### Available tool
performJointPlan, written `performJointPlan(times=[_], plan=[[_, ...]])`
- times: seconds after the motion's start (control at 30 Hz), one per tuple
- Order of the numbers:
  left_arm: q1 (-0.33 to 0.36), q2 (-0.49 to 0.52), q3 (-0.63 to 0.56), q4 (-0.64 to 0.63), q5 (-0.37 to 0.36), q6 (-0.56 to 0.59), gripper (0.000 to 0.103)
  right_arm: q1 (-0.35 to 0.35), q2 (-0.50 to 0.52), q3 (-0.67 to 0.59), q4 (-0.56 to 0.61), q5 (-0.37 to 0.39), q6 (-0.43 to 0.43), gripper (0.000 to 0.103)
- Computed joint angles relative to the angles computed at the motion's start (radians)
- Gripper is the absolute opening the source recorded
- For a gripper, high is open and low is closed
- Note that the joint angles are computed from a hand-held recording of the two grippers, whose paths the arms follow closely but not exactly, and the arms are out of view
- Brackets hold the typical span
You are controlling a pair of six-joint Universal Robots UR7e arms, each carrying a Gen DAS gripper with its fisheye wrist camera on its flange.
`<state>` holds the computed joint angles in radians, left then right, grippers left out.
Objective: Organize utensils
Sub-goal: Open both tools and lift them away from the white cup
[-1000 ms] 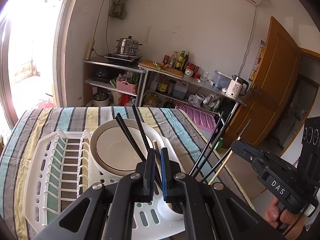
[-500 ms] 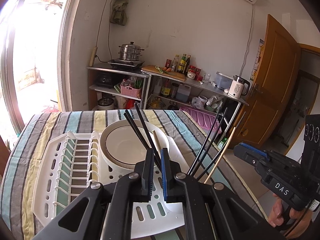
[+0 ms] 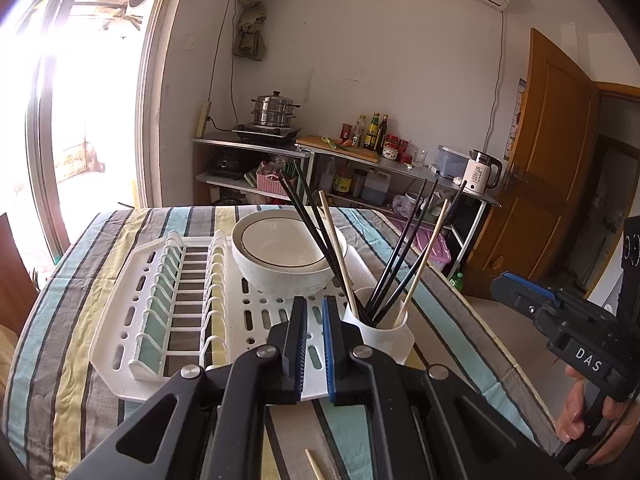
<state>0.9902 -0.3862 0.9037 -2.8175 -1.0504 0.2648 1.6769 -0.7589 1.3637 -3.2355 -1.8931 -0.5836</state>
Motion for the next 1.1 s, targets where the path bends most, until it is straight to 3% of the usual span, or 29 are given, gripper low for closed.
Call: performJointPlan(times=[0.27, 0.6, 0.9, 1.1], plan=[[-0.006, -0.108, 0.271, -0.110, 0.013, -0.019, 0.007, -0.013, -0.075, 0.174, -0.068, 0.028, 0.029, 0.021], [-0.025, -0.201, 0.493, -0.212, 0.052, -0.026, 0.007, -0.027, -0.127, 0.321, -0.121, 0.024, 0.047, 0.022], [-0.025, -0.232, 0.560, -0.185, 0.063, -0.067, 0.007, -0.031, -0.127, 0.361, -0.104, 0.005, 0.064, 0.023], [-0.012, -0.211, 0.516, -0.108, 0.059, -0.111, 0.016, -0.033, -0.106, 0.335, -0.060, -0.024, 0.068, 0.023]])
